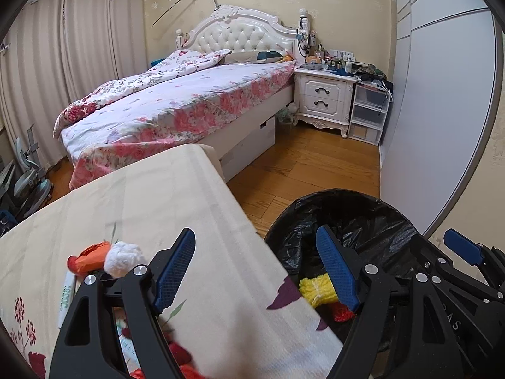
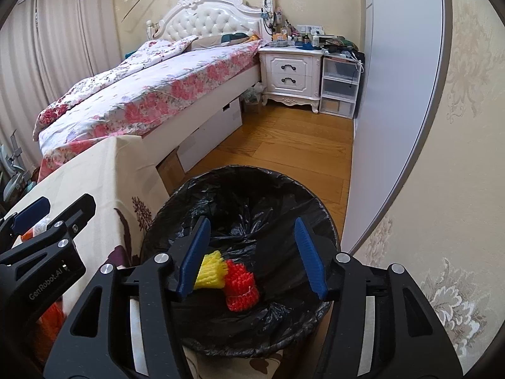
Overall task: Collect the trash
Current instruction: 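Return to the table and grasp the orange plastic bag with the left tool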
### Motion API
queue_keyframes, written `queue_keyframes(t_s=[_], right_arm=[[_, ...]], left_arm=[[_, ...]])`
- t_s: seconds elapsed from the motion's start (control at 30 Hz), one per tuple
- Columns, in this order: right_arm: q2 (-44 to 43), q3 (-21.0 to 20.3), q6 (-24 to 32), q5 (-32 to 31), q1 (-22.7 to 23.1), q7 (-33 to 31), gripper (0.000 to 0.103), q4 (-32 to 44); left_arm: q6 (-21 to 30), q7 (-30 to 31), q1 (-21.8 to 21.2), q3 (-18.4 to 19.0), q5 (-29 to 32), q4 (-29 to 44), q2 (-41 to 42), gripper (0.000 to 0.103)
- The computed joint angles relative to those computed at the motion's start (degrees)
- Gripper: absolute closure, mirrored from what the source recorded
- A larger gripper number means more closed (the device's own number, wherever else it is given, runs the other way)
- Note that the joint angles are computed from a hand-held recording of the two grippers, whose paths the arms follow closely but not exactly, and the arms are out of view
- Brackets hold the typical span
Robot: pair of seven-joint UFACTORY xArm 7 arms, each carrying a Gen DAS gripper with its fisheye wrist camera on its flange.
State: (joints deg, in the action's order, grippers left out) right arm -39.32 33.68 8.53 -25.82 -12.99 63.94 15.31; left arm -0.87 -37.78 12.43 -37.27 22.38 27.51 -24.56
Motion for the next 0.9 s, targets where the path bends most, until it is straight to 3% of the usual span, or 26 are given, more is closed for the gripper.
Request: queue_keyframes(t_s=[0.37, 0.6, 0.77, 0.9], right_arm=[[-5.6, -2.2, 6.9, 2.2, 12.2, 0.4, 0.047, -1.8], [-8.8, -1.9, 11.9, 3.1, 19.8, 2.4, 0.047, -2.3], [-11.0, -1.2, 15.3, 3.4, 24.8, 4.4, 0.039, -2.6], [-11.3, -0.5, 17.2, 3.4, 28.2, 5.7, 0.039, -2.5]], left_arm=[[5.0, 6.8, -15.8, 16.3, -5.3, -9.2, -11.9, 0.026], [10.2, 11.0, -21.3, 21.6, -9.0, -16.2, -23.4, 0.026], [14.9, 13.8, -23.3, 24.1, -10.8, -20.8, -32.4, 0.026], [19.8, 15.5, -24.5, 25.8, -12.3, -23.9, -39.7, 0.025]])
